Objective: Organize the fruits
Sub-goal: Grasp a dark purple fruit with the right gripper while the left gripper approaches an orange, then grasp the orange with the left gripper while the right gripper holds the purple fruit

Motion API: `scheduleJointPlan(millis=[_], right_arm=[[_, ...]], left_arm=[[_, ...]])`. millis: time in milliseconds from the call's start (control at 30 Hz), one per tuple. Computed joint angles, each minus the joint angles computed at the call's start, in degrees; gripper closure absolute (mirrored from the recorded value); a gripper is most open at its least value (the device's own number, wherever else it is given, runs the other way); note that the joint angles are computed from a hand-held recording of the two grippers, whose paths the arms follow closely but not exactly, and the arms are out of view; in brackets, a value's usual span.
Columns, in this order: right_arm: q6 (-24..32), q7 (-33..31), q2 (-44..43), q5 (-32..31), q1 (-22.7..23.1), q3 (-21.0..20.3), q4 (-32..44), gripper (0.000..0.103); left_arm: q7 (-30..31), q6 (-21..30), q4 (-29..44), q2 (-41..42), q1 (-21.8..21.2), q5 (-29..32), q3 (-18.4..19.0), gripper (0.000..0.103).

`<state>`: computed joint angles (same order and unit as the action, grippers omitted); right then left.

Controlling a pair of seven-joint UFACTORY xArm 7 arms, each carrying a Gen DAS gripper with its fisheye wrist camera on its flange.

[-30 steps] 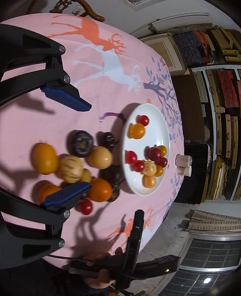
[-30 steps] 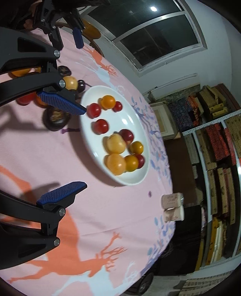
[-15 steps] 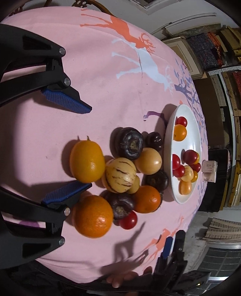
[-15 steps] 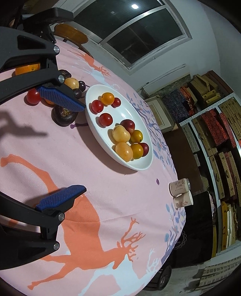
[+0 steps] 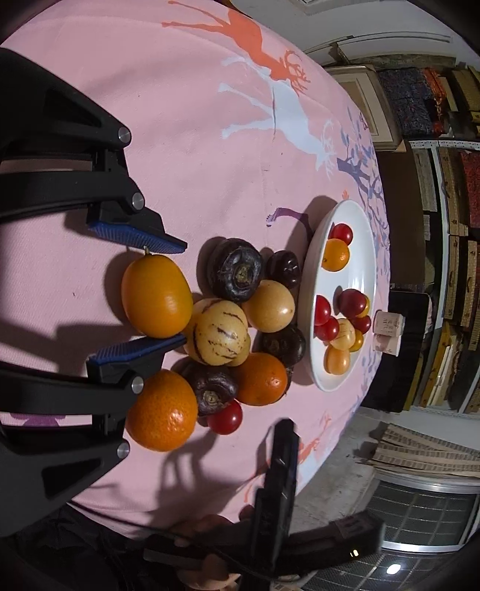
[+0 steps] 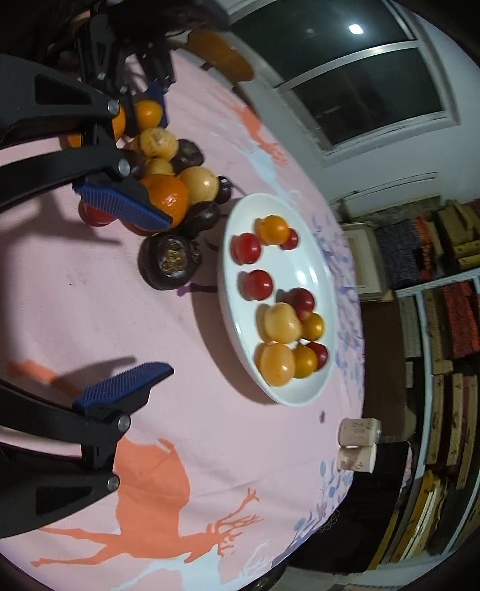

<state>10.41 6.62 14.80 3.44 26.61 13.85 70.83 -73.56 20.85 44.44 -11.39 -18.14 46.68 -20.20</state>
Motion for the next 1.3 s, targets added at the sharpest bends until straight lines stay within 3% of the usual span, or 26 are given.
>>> scheduleJointPlan(millis=[33, 67, 233, 300, 400, 533, 767, 833, 967, 1167, 1300], right_arm=[[2.33, 1.53, 0.64, -1.90, 1.37, -1.38, 1.27, 0.052], [4.74, 2.37, 1.43, -3.31, 2.17, -2.08, 2.64, 0.056], [8.64, 1.06, 3.55, -3.59, 2.00, -0.79, 5.77, 0.059], [10.63, -0.41, 4.77, -2.69, 1.88, -0.12, 7.68, 0.056], [12.00, 3.16, 6.11, -8.03, 5.54, -3.54, 10.78, 0.055], [14.24, 7.26, 9.04, -15.85, 8.95, -6.95, 16.00, 0.036], [14.23, -2.29, 12.32, -2.31, 0.88, 1.09, 18.43, 0.036], [13.60, -3.39, 11.92, -1.69, 1.48, 0.66, 17.88, 0.060], [10.87, -2.78, 10.31, -0.66, 2.22, -0.23, 15.57, 0.060], [4.38, -6.03, 6.36, 9.10, -3.51, 4.36, 8.81, 0.060], [2.40, -8.34, 3.71, 12.90, -4.85, 5.55, 4.83, 0.060]], left_arm=[[-0.31, -0.17, -0.06, -0.06, 0.07, 0.16, -0.01, 0.059], [-0.49, -0.43, -0.19, -0.17, 0.11, 0.18, 0.04, 0.059], [-0.54, -1.46, -0.55, -0.39, 0.50, -0.06, 0.10, 0.060], [-0.45, -1.45, -0.44, -0.30, 0.64, -0.02, -0.03, 0.060], [-0.29, -1.49, -0.41, -0.28, 0.71, -0.20, -0.09, 0.060], [-0.15, -1.47, -0.47, -0.35, 0.74, -0.30, -0.24, 0.059], [-0.11, -1.06, -0.28, -0.09, 0.59, -0.70, -0.14, 0.059], [-0.03, -0.89, -0.12, 0.08, 0.52, -0.80, -0.08, 0.059], [-1.12, -0.79, -0.20, -0.02, 0.70, -0.13, -0.09, 0.060], [-1.55, -1.07, -0.45, -0.22, 0.83, 0.08, 0.01, 0.060], [-1.66, -0.98, -0.43, -0.22, 0.85, 0.12, -0.02, 0.060]])
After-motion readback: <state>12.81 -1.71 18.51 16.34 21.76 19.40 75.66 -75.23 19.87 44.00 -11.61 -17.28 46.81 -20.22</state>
